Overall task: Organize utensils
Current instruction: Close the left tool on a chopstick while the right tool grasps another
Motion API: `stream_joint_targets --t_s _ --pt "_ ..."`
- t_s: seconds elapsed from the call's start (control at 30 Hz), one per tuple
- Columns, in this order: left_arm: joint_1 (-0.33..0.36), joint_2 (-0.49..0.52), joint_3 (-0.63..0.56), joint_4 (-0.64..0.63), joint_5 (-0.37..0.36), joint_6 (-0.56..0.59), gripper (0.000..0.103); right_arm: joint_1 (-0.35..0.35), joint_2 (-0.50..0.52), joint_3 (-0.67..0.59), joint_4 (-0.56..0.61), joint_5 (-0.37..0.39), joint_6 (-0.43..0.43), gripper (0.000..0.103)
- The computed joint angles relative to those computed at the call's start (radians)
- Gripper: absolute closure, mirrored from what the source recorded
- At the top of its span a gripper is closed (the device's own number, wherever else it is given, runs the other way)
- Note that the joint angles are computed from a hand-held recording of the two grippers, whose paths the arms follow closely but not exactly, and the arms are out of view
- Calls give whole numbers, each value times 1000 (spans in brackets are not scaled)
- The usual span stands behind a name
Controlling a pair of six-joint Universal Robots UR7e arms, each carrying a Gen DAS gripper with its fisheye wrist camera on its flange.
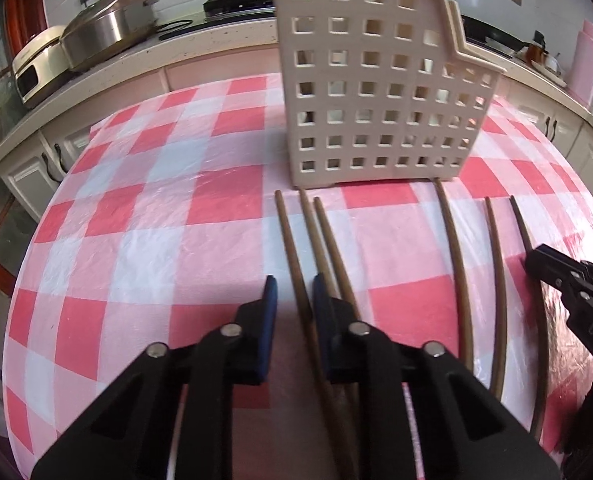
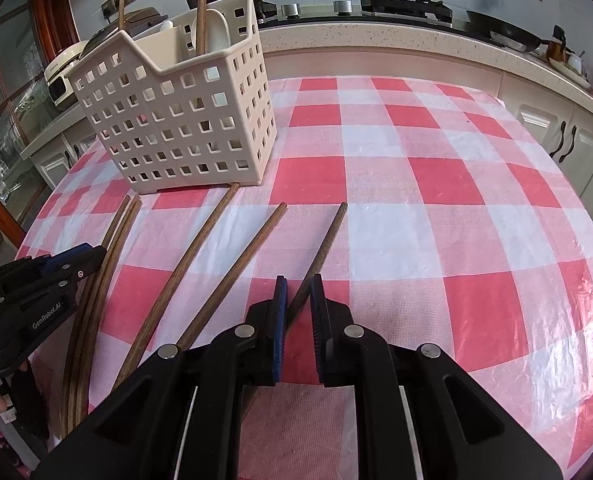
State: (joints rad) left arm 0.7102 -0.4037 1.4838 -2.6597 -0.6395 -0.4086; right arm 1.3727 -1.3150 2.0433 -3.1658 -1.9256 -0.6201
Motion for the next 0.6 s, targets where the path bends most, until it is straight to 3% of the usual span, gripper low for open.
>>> stream_joint_targets --t_s 0.1,0.27,0.47,0.6 --pt "2 -4 6 -13 -16 16 95 14 17 0 -34 -38 -24 91" --pt "10 -19 26 -53 -45 32 96 24 32 1 -65 -66 -46 92" --pt "25 -53 67 -119 -112 31 96 5 4 12 -57 -13 -9 96" --pt "6 -78 112 -185 -92 54 97 3 -26 40 -60 27 4 97"
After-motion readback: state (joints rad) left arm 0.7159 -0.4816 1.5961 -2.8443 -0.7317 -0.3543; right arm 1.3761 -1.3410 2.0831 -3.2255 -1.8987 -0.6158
